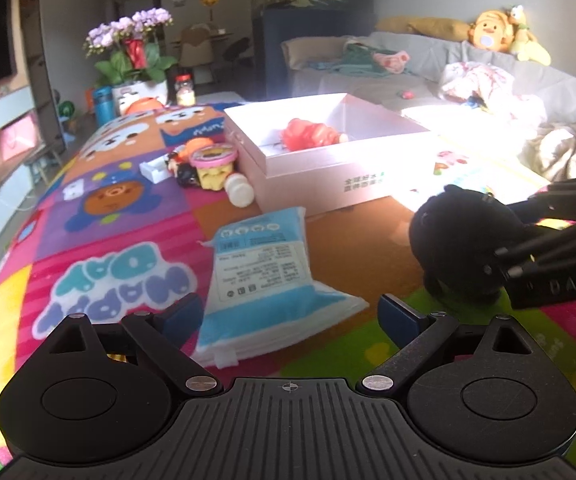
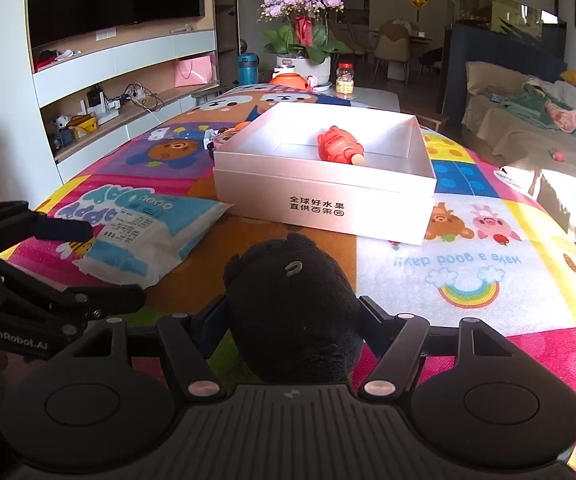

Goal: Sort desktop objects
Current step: 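Hold the black plush in the right gripper while the left gripper approaches the blue packet, then grasp the blue-and-white packet with the left gripper and lift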

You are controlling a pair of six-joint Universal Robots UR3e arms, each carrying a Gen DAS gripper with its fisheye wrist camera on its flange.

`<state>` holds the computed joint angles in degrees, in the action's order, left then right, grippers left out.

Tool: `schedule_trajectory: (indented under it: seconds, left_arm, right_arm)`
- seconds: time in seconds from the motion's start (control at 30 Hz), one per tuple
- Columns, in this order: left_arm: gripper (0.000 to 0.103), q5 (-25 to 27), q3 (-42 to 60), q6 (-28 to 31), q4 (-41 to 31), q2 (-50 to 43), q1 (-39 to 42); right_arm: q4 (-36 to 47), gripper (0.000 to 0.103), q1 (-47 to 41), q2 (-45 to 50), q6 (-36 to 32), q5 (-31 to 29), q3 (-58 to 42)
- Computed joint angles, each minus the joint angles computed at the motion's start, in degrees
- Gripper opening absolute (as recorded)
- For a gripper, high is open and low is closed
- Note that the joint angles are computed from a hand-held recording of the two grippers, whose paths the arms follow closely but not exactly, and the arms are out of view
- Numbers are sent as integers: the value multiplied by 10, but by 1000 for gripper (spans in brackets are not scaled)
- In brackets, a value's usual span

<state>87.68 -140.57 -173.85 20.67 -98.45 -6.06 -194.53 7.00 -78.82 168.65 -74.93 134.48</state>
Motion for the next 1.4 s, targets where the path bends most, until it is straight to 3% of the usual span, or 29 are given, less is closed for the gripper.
schedule_trajectory:
  seconds: [0.27,0.5,0.57,0.63,0.7,0.9,1.0,1.07,1.2,1.3,1.4]
  left_arm:
    - [99,63,73,-25,-1,-73,-41]
    - [79,66,53,-3,23,-63,-43]
    - [80,38,38,-2,11,-39,-26]
    - [90,-23,12,4,-7,-5,7]
    - [96,-41,-2,-8,-7,13,20]
    - [97,31,68,-59,-59,-19,-4]
    - [97,47,101,-57,-75,-54,-15]
    - [94,56,113,-54,-72,-73,-22]
    - [76,51,109,-45,-64,-83,-24]
    - [64,67,98,-30,-38,-87,-33]
    - [61,57,73,-26,-28,-63,-29]
  right_arm:
    - [-34,69,13,10,3,-17,10]
    - [-5,68,-20,-51,-8,23,48]
    - [1,68,-32,-72,-12,37,59]
    - [-8,68,-35,-83,-14,35,70]
    - [-13,68,-37,-86,-13,33,76]
    - [-46,68,-25,-57,-5,19,73]
    - [-58,68,-15,-38,-4,7,64]
    - [-70,71,-10,-25,-5,-2,62]
    - [-96,75,-4,2,-6,-20,62]
    - [-120,67,2,22,-5,-37,61]
    - [-99,65,-16,2,-6,-15,67]
